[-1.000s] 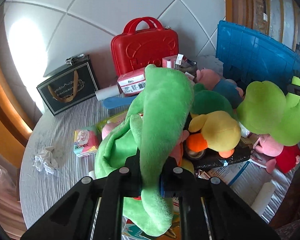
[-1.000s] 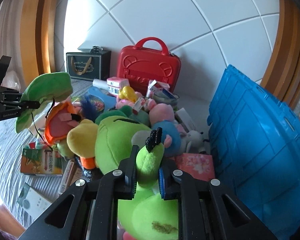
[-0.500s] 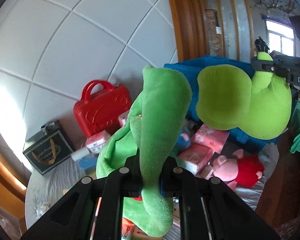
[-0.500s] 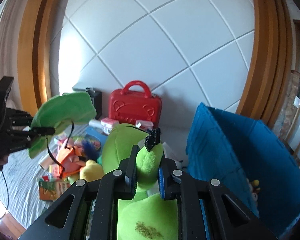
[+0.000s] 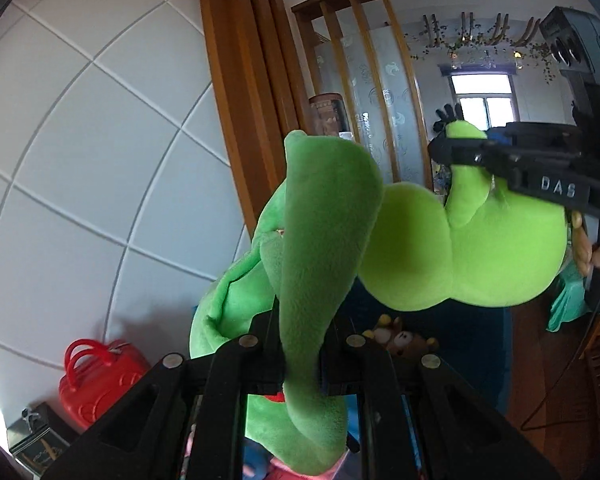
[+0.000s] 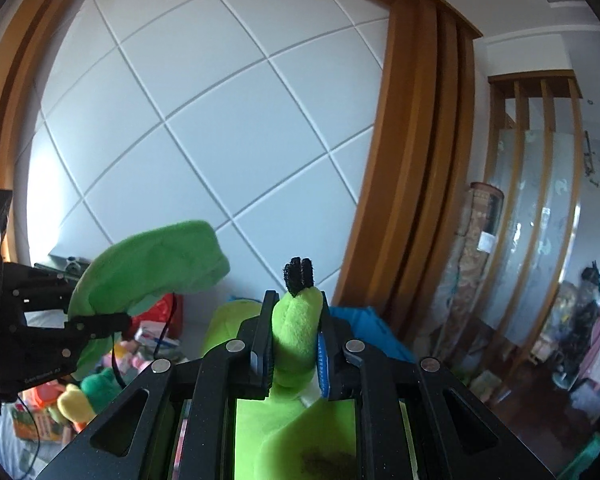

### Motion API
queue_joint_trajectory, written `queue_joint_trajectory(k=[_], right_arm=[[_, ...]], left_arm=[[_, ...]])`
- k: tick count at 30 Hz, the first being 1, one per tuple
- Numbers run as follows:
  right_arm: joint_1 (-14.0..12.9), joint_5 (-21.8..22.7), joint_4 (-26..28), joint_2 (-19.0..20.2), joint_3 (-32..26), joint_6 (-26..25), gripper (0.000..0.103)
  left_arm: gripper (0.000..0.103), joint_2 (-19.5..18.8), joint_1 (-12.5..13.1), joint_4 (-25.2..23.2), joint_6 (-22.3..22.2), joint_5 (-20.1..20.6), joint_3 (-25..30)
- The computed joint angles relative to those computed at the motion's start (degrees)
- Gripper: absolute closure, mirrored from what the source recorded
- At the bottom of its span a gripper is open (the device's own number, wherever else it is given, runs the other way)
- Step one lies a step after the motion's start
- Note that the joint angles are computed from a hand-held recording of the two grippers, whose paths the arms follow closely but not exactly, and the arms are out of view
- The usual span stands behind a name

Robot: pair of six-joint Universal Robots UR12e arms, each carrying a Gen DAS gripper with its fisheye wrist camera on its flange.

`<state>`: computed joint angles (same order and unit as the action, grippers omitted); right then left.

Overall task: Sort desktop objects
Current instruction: 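Carry both green plush toys into the blue crate and release them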

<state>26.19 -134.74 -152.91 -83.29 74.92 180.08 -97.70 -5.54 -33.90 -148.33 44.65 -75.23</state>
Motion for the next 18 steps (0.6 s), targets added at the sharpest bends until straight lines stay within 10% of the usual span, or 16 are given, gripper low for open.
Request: queue_joint_trajectory(k=[8,11,12,13,18], right_arm=[[-11.4,11.9,4.8,-3.5,3.0,4.3,0.087],[-14.7,16.1,7.8,-3.3,2.4,7.8,0.073],[-15.4,16.1,7.2,-3.1,2.4,8.9,0.051],[-15.9,16.1,6.5,-3.2,2.6,9.0,0.029],[-16.9,17.2,1.7,-4.7,4.6,8.6,0.026]], left_arm=[[0.08,-9.6,-10.9,-4.9,-6.7,14.8,13.8],[0.025,-12.2,-12.9,-5.1,-10.7,20.7,17.8],[0.007,-12.8,-13.3,-3.7,-11.9,22.8,18.4],[0.001,-13.1,-13.6,-2.7,-12.7,24.5,18.8],[0.001,-12.5,-14.1,-0.1,-13.0,30.5,17.5]])
